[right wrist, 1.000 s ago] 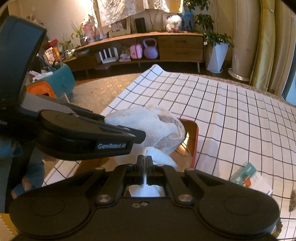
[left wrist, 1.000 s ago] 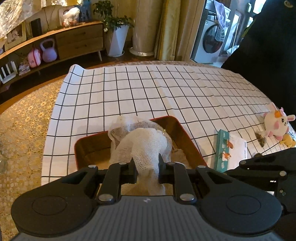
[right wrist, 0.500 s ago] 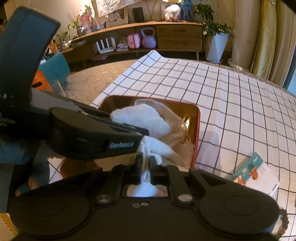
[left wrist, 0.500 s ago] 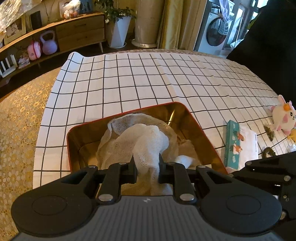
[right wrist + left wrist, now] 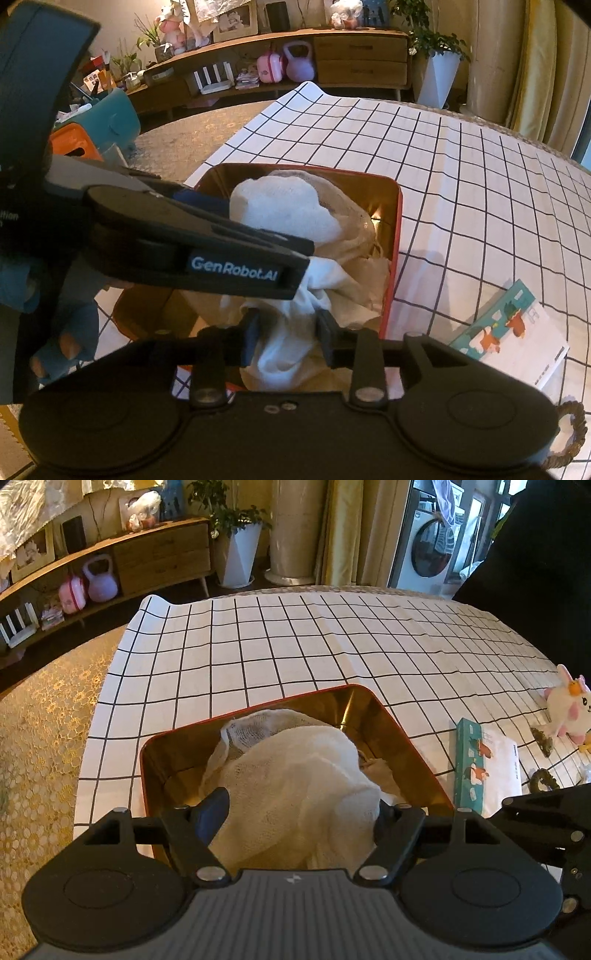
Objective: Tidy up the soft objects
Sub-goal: 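Lower the pouf and cloth into the tin and open both grippers, then withdraw both grippers from the tin toward the remaining items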
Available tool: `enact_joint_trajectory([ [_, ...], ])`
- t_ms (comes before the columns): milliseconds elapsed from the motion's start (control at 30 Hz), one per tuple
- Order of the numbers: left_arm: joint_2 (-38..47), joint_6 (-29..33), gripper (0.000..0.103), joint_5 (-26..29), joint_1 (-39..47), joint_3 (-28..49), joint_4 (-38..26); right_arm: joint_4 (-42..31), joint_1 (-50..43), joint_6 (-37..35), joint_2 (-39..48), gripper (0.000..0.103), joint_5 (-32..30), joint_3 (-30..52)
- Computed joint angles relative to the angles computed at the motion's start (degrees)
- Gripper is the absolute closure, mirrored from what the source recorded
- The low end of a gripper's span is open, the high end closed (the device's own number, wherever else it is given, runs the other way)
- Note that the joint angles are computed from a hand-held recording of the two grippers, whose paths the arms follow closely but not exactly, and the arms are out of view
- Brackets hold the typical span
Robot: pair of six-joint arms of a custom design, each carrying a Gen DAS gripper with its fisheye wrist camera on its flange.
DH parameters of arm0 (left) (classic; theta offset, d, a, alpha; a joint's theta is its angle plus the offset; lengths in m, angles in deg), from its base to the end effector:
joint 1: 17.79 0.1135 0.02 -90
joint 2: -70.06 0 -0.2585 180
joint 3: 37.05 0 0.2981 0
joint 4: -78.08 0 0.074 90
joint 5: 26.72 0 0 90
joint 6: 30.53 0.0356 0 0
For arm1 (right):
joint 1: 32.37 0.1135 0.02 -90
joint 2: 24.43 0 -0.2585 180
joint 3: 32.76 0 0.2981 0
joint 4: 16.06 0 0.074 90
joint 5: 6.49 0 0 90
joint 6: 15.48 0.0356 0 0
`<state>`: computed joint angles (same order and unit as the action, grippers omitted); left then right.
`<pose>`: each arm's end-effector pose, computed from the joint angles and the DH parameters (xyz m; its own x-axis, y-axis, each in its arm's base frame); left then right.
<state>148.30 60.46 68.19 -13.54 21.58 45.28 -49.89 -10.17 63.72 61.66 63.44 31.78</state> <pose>0.3143 0.0203 0.1798 -0.7905 -0.0415 -0.6111 -0.0081 0.9983 -0.0573 0.3108 0.1400 0.1735 -0.6481 -0.4546 -0.6110 -0.6687 0.7236 0.1709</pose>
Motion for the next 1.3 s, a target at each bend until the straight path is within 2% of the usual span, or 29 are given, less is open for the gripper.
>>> enact_joint_trajectory([
  [67, -0.7, -0.2, 0.028, 0.2, 0.2, -0.3, -0.3, 0.0, -0.5, -0.5, -1.0, 0.061, -0.7, -0.6],
  [133, -1.7, -0.3, 0.028, 0.6, 0.5, -0.5, -0.9, 0.3, -0.9, -0.5, -2.7, 0.049, -1.3, -1.6],
  [333, -6.4, -0.1, 0.028, 0.9, 1.0, -1.8, -3.5, -1.5, -3.1, -1.3, -7.5, 0.04, -3.3, -3.5],
  [467, -10.8, -0.3, 0.028, 0.8, 0.8, -2.6, -5.8, -3.7, -5.4, -2.3, -11.4, 0.039, -5.1, -4.5],
  [633, -17.5, -0.8, 0.028, 0.4, -1.0, -3.7, -9.0, -6.8, -9.3, -3.3, -16.5, 0.032, -8.8, -5.5],
  [900, -26.6, -4.0, 0.025, -2.6, -8.6, -4.2, -13.6, -12.7, -17.0, -5.7, -25.3, 0.024, -14.9, -6.9],
  [967, -28.5, -5.2, 0.023, -3.7, -11.1, -4.3, -14.2, -14.3, -19.4, -7.0, -27.2, 0.022, -16.4, -7.1],
  [1033, -29.8, -6.4, 0.021, -4.7, -13.7, -4.2, -14.8, -15.9, -22.1, -8.7, -29.2, 0.016, -17.7, -7.5],
  [1300, -30.5, -11.1, 0.02, -10.1, -24.2, -3.5, -14.5, -23.4, -35.3, -18.4, -30.8, 0.011, -23.9, -6.7],
])
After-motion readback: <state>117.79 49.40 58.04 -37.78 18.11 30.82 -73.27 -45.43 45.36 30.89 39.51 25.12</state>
